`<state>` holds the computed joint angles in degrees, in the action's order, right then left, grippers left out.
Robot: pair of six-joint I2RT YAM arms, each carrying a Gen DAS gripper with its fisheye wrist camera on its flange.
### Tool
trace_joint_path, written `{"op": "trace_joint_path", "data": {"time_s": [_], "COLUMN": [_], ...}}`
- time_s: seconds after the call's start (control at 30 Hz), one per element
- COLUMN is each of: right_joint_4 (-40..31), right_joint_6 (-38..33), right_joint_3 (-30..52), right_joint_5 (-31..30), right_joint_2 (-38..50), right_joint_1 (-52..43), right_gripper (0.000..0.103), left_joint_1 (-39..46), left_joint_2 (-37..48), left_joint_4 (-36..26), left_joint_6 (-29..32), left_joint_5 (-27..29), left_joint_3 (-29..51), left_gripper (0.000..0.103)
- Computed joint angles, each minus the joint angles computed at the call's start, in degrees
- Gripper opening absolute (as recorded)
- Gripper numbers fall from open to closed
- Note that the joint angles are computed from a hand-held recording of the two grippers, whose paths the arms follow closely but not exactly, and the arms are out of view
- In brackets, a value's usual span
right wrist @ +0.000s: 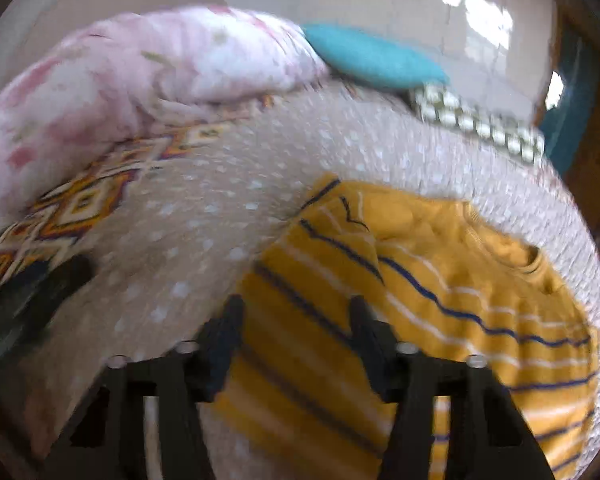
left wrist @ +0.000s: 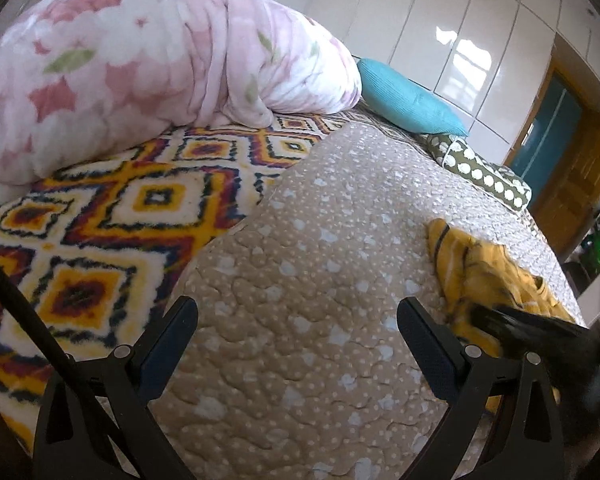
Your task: Fold small clothes
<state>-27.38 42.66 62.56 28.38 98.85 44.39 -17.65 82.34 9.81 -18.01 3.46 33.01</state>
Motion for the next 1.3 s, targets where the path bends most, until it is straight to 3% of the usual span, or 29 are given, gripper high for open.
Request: {"op": "trace_joint_path", "data": {"time_s": [0.07, 0.13, 0.2, 0.23, 0.3, 0.43, 0.57, 0.83, 1.0, 1.07, 1.3], "right_joint_4": [3.47, 7.34, 11.7, 9.95, 8.33, 10.65, 3.44, -5.65, -4.4, -1.96, 0.29], "right_joint_6": [1.32, 0.43, -0.31, -1.21, -2.64, 0.85, 1.93, 10.52, 14.46, 16.77, 18.4], "right_joint_3": [1.8, 2.3, 2.23, 4.46, 5.73, -2.16, -6.94, -11.87, -13.7, -15.42, -16.62], "right_joint_5": [-9.92, -13.14, -21.56, -22.89, -20.22, -14.76, -7.25, 7.57, 5.92, 6.21, 6.33], "right_joint_2": [3.79, 4.9, 5.49, 6.54, 5.61, -4.62, -11.61, -11.93, -6.91, -6.51, -6.03], "right_joint_1": [-5.66, -7.53, -9.52, -9.59, -8.63, -7.05, -0.76, 17.41, 19.22, 18.36, 17.78], "right_gripper": [0.045, 0.045, 0.045, 0.046, 0.045, 0.046, 0.048, 0.053, 0.054, 0.064, 0.074], "left_joint_1": [-0.56, -0.93, -0.5, -0.2, 0.08, -0.92, -3.28, -3.94, -4.3, -4.76, -4.96], "left_joint_2": [-0.66, -0.92, -0.68, -0.19, 0.6, 1.96, 4.16, 9.63, 11.26, 12.34, 14.18], "left_joint_4": [0.0, 0.36, 0.4, 0.24, -0.29, -1.44, -3.38, -8.1, -9.83, -11.08, -13.26], "left_joint_6": [1.3, 2.36, 2.68, 2.46, 2.2, 2.92, 4.1, 3.96, 4.28, 4.9, 5.79], "left_joint_5": [-1.46, -3.17, -3.23, -2.8, -2.49, -3.89, -6.94, -8.1, -8.58, -9.18, -9.23], "left_joint_3": [-0.12, -0.17, -0.04, 0.25, 0.68, 1.75, 3.41, 7.64, 9.08, 10.25, 12.35], "left_gripper": [0.099, 0.099, 0.099, 0.099, 0.099, 0.099, 0.099, 0.099, 0.1, 0.102, 0.103]}}
